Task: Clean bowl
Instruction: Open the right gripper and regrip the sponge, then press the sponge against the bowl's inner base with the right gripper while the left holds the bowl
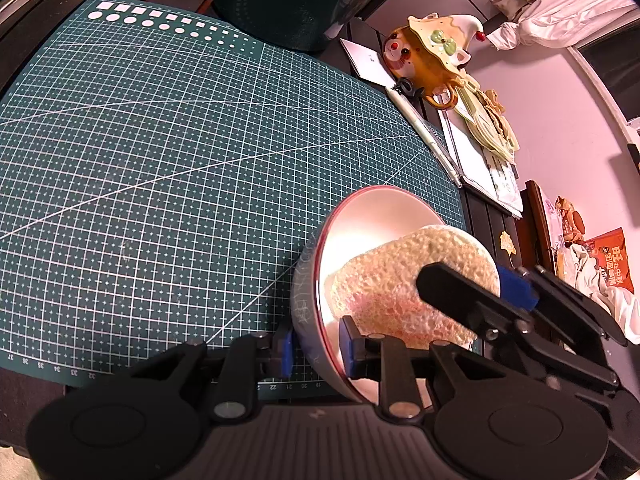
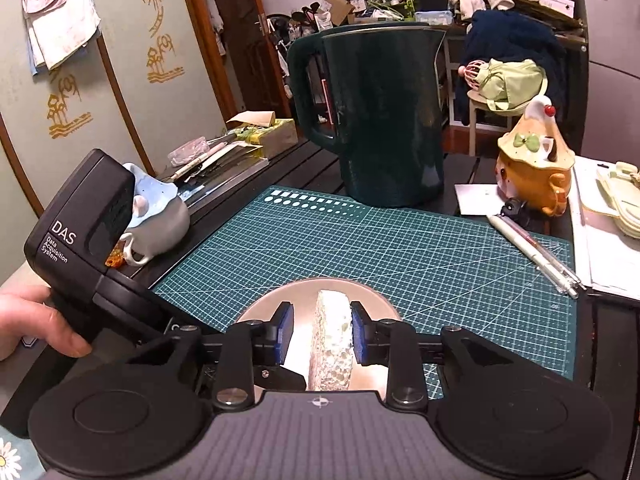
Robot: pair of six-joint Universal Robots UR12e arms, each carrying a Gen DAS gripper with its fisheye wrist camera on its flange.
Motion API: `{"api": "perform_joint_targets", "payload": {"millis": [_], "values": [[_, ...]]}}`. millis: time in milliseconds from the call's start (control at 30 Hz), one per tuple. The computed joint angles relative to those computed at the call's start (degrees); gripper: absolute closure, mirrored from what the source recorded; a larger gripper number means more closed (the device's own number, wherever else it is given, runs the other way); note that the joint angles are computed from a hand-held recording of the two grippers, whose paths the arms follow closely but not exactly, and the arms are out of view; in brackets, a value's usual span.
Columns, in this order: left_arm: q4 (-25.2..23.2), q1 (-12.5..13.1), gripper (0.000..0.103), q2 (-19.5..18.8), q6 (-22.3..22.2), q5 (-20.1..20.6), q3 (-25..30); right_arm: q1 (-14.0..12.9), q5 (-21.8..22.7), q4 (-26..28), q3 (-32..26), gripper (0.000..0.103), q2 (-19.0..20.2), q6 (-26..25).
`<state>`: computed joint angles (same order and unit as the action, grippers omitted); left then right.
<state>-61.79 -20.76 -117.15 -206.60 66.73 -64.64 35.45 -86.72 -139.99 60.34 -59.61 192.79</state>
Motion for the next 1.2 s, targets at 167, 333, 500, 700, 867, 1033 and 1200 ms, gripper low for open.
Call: {"api": "perform_joint_targets", "payload": {"millis": [167, 333, 500, 700, 867, 1033, 1200], "values": [[-0.09, 0.00, 0.081, -0.10, -0.03, -0.05, 0.17, 0.50, -2.40, 0.40, -0.63, 0.091, 0.14, -0.23], [-0.01, 0.00, 0.081, -0.09, -0.18, -0.14, 0.14, 0.15, -2.51, -8.80, 2.21, 0.091, -0.69, 2.90], [0.08, 0.02, 0.081, -0.04, -0.35, -0.21, 0.05, 0.01, -1.37, -3.18, 1.62, 0.091, -0.57, 0.83], [-0.08, 0.04, 0.081, -0.14, -0.31, -0.36, 0.24, -0.87, 3.72, 4.87, 0.49, 0.090, -1.76, -3.31], [-0.14, 0.10, 0.081, -0.09, -0.26, -0.40, 0.22, -0.90, 3.35, 7.37, 0.52, 0.091, -2.44, -4.36], [0.36, 0.17, 0.080, 0.43, -0.13, -0.58, -0.66, 0.55, -4.57, -1.34, 2.15, 0.092, -1.91, 0.09], [0.59, 0.36, 0.080, 0.90, -0.03, -0.78, -1.37, 0.38, -2.76, -2.00, 2.24, 0.091, -1.27, -1.17]]}}
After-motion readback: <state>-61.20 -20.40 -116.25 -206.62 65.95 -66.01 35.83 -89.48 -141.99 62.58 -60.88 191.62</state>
